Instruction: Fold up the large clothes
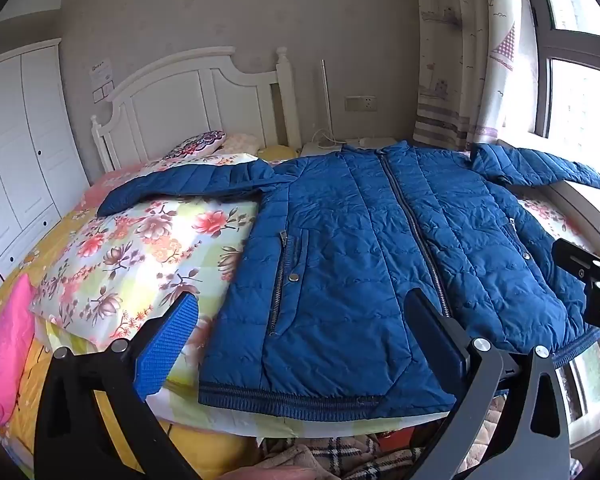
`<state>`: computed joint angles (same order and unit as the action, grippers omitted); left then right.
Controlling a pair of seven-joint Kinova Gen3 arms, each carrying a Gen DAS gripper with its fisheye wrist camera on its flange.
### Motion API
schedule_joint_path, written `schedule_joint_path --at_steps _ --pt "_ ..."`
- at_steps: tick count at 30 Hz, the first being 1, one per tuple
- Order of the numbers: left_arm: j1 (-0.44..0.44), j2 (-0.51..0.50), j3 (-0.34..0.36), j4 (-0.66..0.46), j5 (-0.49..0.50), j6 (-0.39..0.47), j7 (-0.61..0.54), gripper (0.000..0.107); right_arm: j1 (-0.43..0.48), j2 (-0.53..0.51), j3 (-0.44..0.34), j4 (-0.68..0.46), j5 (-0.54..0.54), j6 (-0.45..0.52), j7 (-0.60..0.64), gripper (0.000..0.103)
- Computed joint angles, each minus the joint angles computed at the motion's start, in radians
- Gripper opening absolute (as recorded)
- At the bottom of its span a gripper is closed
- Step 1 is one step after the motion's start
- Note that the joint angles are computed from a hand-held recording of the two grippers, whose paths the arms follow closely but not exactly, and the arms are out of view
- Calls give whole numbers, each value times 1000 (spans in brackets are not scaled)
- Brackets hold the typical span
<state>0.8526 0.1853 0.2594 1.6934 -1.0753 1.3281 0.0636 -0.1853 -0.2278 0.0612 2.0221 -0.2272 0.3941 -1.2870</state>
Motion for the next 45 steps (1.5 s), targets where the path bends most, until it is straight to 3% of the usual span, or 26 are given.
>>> schedule_joint_path --at_steps 45 --pt "-6 -5 3 24 18 -14 12 99 -8 15 7 -3 -45 24 66 101"
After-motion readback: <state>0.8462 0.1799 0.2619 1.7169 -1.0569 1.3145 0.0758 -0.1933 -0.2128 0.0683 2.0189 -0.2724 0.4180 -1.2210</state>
